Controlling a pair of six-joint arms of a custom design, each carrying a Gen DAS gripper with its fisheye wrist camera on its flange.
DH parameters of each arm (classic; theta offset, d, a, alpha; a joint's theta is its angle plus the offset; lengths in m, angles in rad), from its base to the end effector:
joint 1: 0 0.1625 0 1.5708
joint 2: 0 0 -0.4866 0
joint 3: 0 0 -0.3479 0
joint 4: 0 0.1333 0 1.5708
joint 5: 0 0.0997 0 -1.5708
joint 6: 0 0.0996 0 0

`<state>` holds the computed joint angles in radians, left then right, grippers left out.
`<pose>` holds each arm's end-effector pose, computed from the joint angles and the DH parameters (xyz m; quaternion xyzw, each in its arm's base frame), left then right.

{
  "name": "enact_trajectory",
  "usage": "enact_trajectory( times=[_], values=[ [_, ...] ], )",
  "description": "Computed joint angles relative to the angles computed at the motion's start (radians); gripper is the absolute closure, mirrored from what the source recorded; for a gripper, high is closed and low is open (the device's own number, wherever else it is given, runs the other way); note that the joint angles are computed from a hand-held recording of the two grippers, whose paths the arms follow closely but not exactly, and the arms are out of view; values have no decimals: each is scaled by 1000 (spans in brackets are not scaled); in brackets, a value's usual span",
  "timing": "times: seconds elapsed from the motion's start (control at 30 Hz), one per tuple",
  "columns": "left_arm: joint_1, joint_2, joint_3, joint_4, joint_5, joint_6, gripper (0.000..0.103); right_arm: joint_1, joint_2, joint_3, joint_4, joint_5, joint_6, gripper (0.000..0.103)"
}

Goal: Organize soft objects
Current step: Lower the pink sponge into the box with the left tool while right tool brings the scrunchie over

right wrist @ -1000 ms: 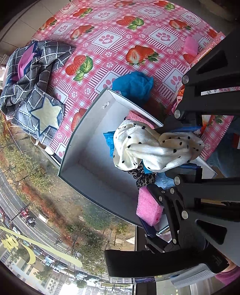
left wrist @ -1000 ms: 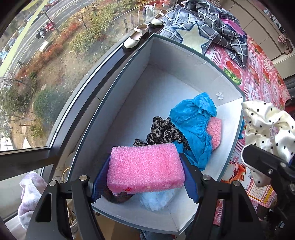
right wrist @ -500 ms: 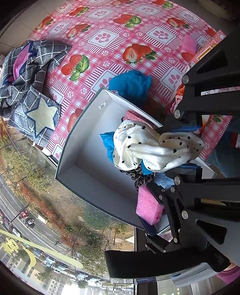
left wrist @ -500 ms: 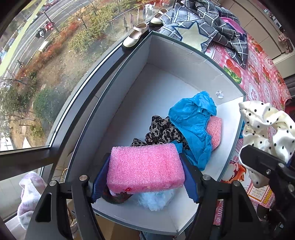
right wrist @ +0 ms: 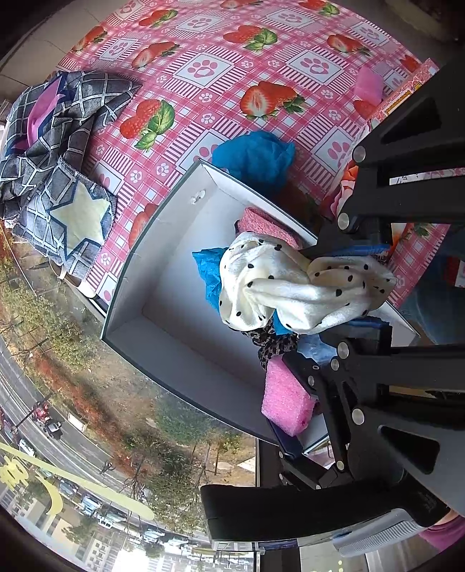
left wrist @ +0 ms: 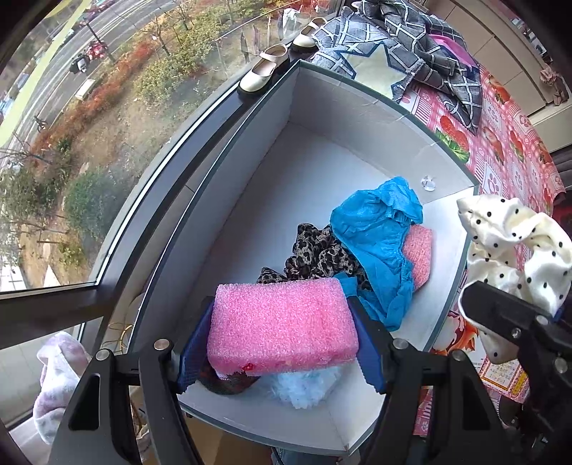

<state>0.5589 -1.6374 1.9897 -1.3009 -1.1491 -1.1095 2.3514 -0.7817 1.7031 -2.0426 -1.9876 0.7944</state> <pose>-0.1809 -0.3184 0.3960 0.0186 0.9329 -0.0277 0.3585 0.4925 -0.3651 0.1029 0.0395 -0.9540 -0.0110 0.2969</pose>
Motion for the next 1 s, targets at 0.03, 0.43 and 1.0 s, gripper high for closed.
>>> enact_trajectory(
  times=[0.03, 0.43, 1.0],
  values=[
    [0, -1, 1, -1, 0, 1, 29, 0, 0, 0, 1, 0, -1, 78],
    [0, 2, 0, -8, -2, 6, 29, -2, 9, -11, 12, -2, -3, 78],
    [-11, -7, 3, -9, 0, 6, 29, -5, 9, -8, 3, -7, -9, 78]
  ],
)
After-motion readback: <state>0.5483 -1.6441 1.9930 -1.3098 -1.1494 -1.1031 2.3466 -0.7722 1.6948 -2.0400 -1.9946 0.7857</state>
